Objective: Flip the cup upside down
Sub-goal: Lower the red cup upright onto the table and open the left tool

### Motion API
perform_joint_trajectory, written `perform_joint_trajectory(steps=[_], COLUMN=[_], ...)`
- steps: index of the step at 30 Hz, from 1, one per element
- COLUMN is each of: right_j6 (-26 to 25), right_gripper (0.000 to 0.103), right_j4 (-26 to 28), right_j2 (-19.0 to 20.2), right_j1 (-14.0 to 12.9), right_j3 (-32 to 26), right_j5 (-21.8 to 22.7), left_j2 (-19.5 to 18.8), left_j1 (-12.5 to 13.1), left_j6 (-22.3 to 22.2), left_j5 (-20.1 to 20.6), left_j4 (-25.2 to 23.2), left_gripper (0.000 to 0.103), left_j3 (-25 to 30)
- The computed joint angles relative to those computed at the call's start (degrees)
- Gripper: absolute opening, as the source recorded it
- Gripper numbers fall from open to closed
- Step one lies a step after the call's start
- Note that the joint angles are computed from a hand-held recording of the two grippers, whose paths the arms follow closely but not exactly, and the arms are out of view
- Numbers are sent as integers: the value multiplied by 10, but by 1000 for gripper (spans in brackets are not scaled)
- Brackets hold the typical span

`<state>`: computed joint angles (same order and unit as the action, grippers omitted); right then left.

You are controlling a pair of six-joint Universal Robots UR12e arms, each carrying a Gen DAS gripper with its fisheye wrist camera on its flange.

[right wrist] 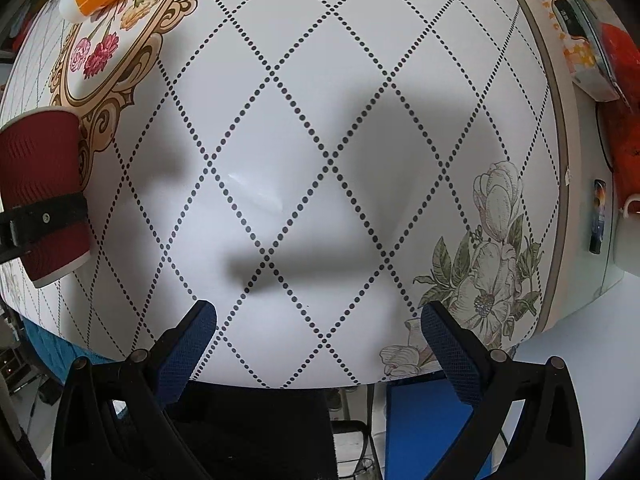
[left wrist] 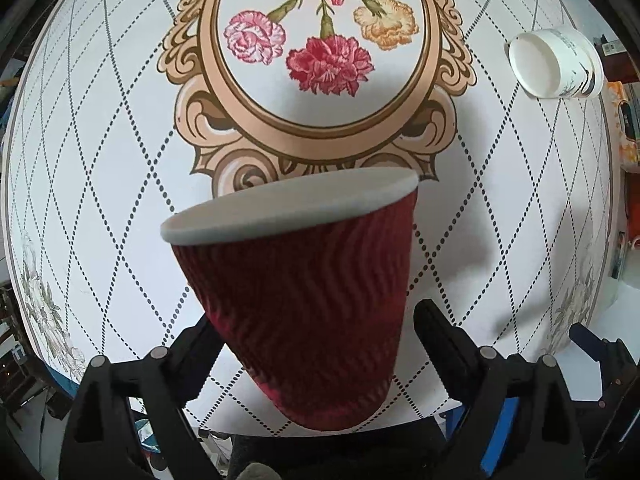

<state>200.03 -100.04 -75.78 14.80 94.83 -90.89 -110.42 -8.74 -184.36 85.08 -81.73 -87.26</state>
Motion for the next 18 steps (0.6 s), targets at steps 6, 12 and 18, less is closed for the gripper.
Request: perform_joint_trajectory(steps=[6, 12, 18], right_j6=[-5, -8, -9], right_gripper=[103, 103, 103], right_j4=[10, 17, 13], right_j2=[-4, 1, -9], right_j1=[-2, -3, -5], right_j3=[-12, -31, -37], right_j5=[0, 2, 16], left_j2=[7, 16, 37], left_j1=[3, 11, 21], left_j6=[-13, -18, -20], left_j5=[-4, 1, 22], left_j4=[11, 19, 34], left_gripper=[93, 93, 93], left_j3=[-1, 7, 10])
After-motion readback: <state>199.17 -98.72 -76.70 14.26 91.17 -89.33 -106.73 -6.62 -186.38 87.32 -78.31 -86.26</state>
